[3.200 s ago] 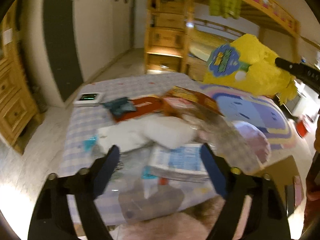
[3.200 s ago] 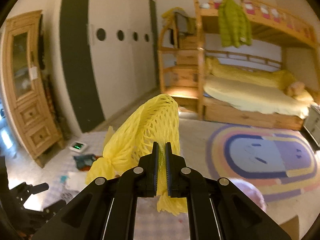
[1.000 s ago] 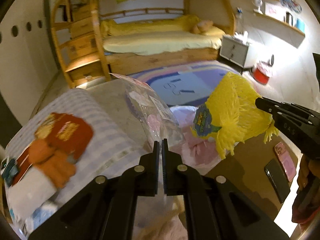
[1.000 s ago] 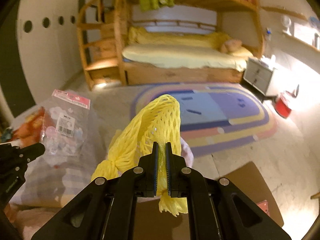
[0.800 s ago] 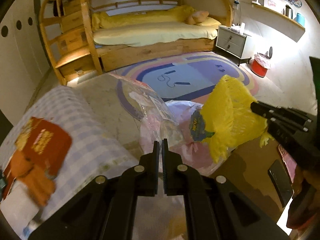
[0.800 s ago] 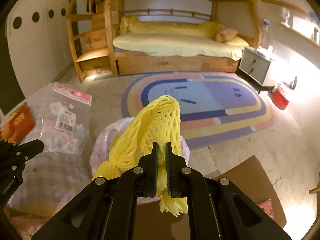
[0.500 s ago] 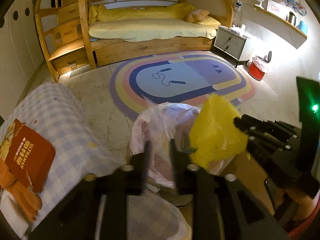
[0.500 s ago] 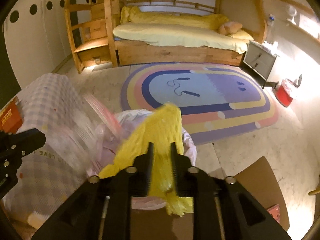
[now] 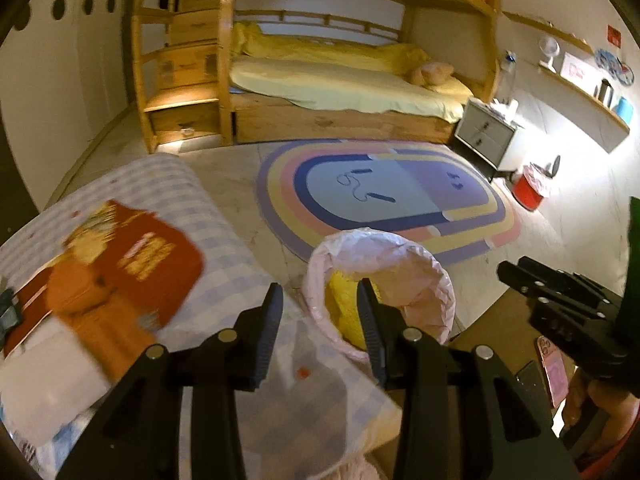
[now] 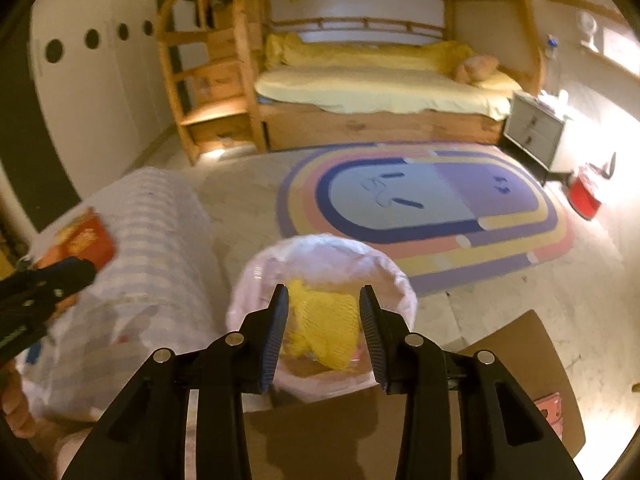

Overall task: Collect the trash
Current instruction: 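Move the right gripper back to the table and grasp the red packaging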

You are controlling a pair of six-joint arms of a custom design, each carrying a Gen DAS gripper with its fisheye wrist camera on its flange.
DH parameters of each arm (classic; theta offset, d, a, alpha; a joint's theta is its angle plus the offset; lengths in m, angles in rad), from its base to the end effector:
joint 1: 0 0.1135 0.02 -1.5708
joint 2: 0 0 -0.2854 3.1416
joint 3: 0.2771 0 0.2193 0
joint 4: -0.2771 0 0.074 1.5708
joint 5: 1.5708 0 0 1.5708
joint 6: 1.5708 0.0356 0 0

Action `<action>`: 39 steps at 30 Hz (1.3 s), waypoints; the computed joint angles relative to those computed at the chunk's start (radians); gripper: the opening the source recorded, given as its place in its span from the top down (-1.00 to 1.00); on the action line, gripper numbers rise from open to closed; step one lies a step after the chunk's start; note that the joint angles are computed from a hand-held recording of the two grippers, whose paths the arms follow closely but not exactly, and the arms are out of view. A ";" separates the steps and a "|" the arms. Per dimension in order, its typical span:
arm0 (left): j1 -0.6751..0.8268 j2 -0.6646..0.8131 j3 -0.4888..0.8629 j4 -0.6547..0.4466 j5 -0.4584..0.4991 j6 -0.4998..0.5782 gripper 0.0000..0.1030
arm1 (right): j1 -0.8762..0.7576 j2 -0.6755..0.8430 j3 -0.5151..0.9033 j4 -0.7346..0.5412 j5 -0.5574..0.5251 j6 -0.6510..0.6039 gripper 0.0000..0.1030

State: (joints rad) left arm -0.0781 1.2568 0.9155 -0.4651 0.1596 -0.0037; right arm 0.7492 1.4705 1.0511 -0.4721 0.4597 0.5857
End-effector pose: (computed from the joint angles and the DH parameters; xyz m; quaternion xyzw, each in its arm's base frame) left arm 0.2251 -0.0233 0.2921 0.0641 0.9231 -0.0891 0.3684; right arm 0.2122 0.1758 0.2840 0.0007 0.9212 0.0321 0.3878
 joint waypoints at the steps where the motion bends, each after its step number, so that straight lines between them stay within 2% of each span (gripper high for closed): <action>1: 0.024 -0.023 -0.004 -0.016 0.010 0.009 0.28 | 0.028 -0.011 0.011 -0.009 0.008 0.008 0.25; 5: 0.153 -0.125 -0.010 -0.096 0.064 0.070 0.19 | 0.108 -0.017 0.063 -0.036 0.019 0.040 0.25; 11: 0.493 -0.225 -0.007 -0.224 0.219 0.252 0.10 | 0.228 0.055 0.181 -0.063 0.041 0.043 0.25; 15: 0.741 -0.229 0.013 -0.285 0.316 0.393 -0.02 | 0.277 0.139 0.261 -0.064 0.029 0.012 0.25; 21: 1.005 -0.167 0.050 -0.282 0.395 0.518 -0.17 | 0.309 0.313 0.428 -0.059 -0.037 -0.072 0.22; 30: 1.162 -0.013 0.077 -0.157 0.396 0.520 -0.38 | 0.299 0.574 0.714 -0.090 -0.077 -0.201 -0.19; 33: 1.178 0.037 0.085 -0.113 0.387 0.502 -0.44 | 0.290 0.628 0.774 -0.100 -0.088 -0.232 -0.19; 39: 1.168 0.092 0.093 -0.059 0.364 0.469 -0.44 | 0.282 0.818 1.037 -0.221 -0.056 -0.282 -0.23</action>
State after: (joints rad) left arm 1.0901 1.3486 1.0082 -0.5245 0.5238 0.4651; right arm 1.0308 2.2889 2.0880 -0.6934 0.4033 0.3039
